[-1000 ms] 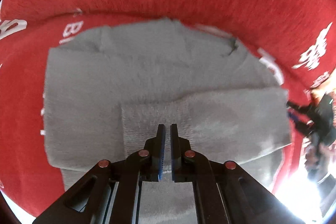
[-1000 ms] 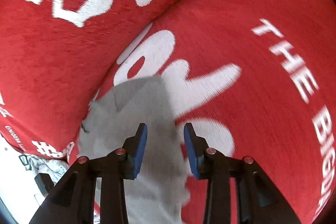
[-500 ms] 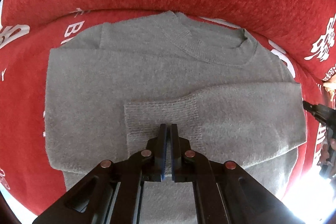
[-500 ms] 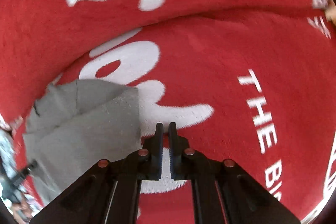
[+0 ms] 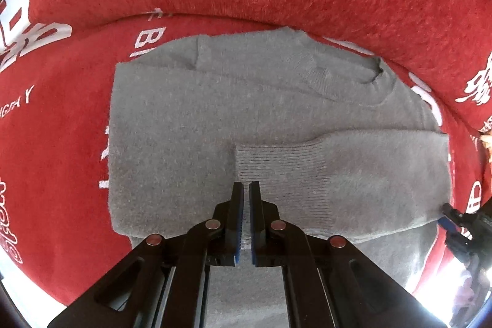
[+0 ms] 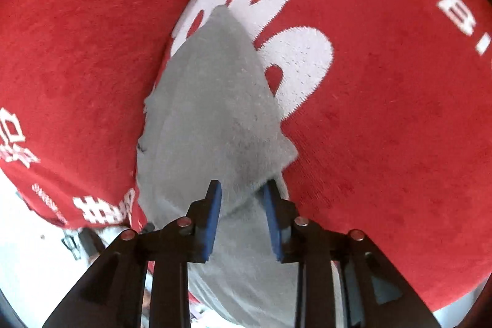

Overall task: Fold small clothes
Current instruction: 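Grasp the sweater side edge with the right gripper and fold it inward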

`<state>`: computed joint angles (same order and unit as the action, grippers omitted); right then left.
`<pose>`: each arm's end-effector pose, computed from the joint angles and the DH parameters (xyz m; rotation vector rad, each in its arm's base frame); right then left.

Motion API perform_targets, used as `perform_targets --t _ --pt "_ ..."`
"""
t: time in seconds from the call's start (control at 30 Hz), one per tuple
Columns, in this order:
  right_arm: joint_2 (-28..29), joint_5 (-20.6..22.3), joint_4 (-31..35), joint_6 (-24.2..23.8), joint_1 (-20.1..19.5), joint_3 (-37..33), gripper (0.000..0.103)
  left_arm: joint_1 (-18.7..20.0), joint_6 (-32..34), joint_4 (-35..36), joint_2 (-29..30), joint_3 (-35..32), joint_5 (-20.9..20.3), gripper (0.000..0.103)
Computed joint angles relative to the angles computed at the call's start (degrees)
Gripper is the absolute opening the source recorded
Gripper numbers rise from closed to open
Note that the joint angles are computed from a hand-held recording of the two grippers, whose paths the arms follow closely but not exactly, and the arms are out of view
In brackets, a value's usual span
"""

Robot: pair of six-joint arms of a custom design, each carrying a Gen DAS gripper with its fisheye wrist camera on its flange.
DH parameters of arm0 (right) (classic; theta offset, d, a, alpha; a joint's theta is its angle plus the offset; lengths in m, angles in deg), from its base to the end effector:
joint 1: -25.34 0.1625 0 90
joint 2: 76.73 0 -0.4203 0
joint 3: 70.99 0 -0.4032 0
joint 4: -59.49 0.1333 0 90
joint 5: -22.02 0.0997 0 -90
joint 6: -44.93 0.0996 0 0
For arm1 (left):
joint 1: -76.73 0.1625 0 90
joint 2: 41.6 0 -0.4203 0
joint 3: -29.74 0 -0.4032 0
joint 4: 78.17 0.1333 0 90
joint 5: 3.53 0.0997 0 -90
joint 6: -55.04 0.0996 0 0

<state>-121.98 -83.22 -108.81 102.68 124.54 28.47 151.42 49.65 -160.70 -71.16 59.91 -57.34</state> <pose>0.2116 -0.6363 0.0869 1.3262 2.7300 -0.7639 -0.0408 -0.8765 0.2720 0.2732 2.4817 0.0269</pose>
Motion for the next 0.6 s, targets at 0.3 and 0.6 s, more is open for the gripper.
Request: perform_targets --t 0.3,0.6 --pt "2.5 -4.8 15.3 -1.4 3.0 -7.2 0.009 0.8 -1.2 1.1 -0.9 0.6 3.4 0.004" --pt "10.6 -10.4 24.4 -11.9 6.8 -21.3 0.011 -0.2 2.6 -3.4 -3.3 5.6 -1.2 0.004"
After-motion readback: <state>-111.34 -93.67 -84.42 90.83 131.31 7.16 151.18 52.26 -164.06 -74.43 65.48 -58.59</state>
